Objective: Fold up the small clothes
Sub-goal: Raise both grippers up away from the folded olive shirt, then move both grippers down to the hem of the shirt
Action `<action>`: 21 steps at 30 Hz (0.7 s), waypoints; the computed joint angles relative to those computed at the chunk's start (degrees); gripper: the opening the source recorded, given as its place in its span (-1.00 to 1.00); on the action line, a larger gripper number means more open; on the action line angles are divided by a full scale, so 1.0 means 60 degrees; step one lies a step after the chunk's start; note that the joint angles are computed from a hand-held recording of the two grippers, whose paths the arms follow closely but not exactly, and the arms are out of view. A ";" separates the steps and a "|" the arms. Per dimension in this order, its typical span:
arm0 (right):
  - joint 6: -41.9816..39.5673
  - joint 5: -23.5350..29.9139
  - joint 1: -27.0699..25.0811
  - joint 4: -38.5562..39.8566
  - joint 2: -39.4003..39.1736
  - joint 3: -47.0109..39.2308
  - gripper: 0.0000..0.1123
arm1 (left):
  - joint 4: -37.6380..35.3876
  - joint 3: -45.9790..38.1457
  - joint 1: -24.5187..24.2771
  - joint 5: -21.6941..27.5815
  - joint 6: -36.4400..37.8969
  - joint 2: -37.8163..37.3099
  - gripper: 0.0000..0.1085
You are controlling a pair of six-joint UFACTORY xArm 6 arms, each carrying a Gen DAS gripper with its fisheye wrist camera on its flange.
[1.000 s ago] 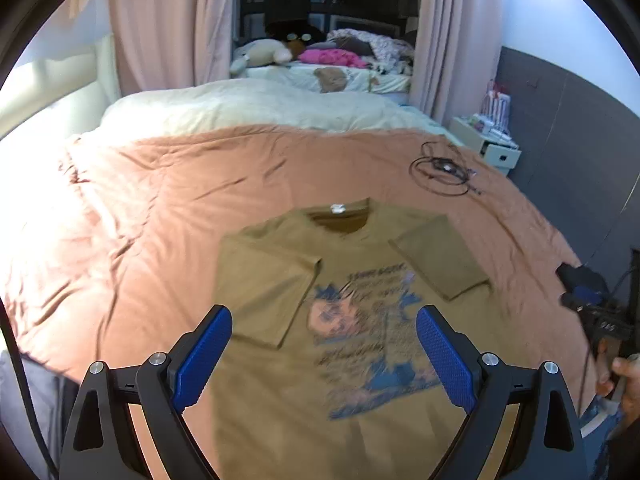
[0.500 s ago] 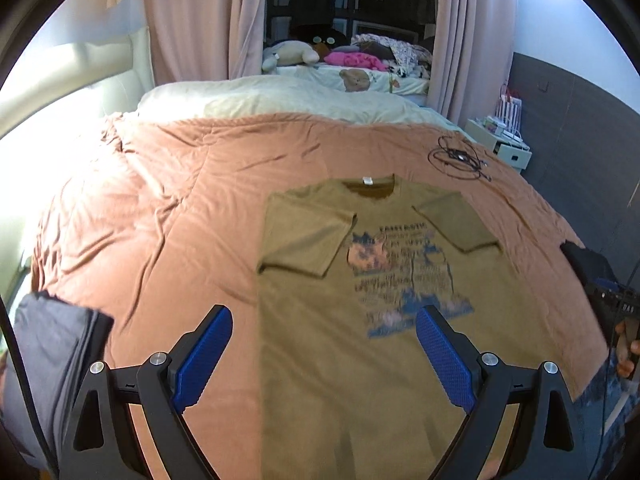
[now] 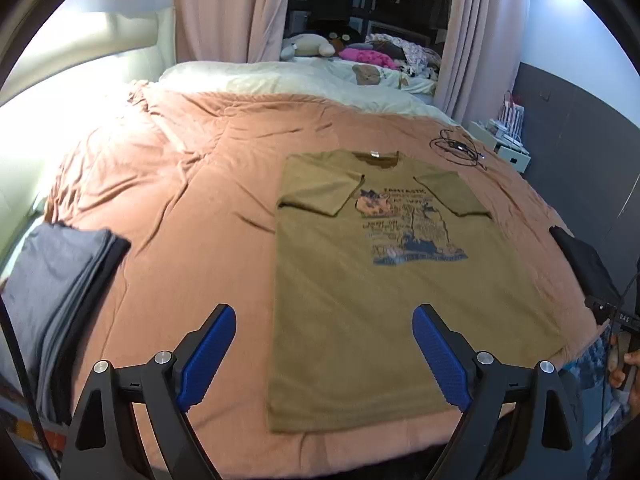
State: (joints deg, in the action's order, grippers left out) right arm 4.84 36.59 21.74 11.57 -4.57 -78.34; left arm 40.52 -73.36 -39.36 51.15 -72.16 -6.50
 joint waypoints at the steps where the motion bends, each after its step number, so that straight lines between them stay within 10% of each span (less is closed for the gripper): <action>1: -0.0140 -0.0057 -0.0035 0.0239 -0.0194 0.0249 0.56 | 0.0035 0.0150 -0.0047 -0.0009 -0.0093 -0.0107 0.64; 13: -0.0671 -0.0773 -0.0376 0.1619 -0.1249 0.2197 0.53 | 0.0081 0.2625 -0.0100 -0.0873 -0.2074 -0.1417 0.24; 21: -0.2422 -0.0032 -0.1186 0.4968 -0.0652 0.2124 0.20 | 0.0037 0.3613 0.0224 -0.1868 -0.3107 -0.1420 0.17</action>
State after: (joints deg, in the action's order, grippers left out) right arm -9.70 36.40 14.63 41.38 -8.48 -65.59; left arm 40.74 -51.69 -38.02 39.94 -90.80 -15.02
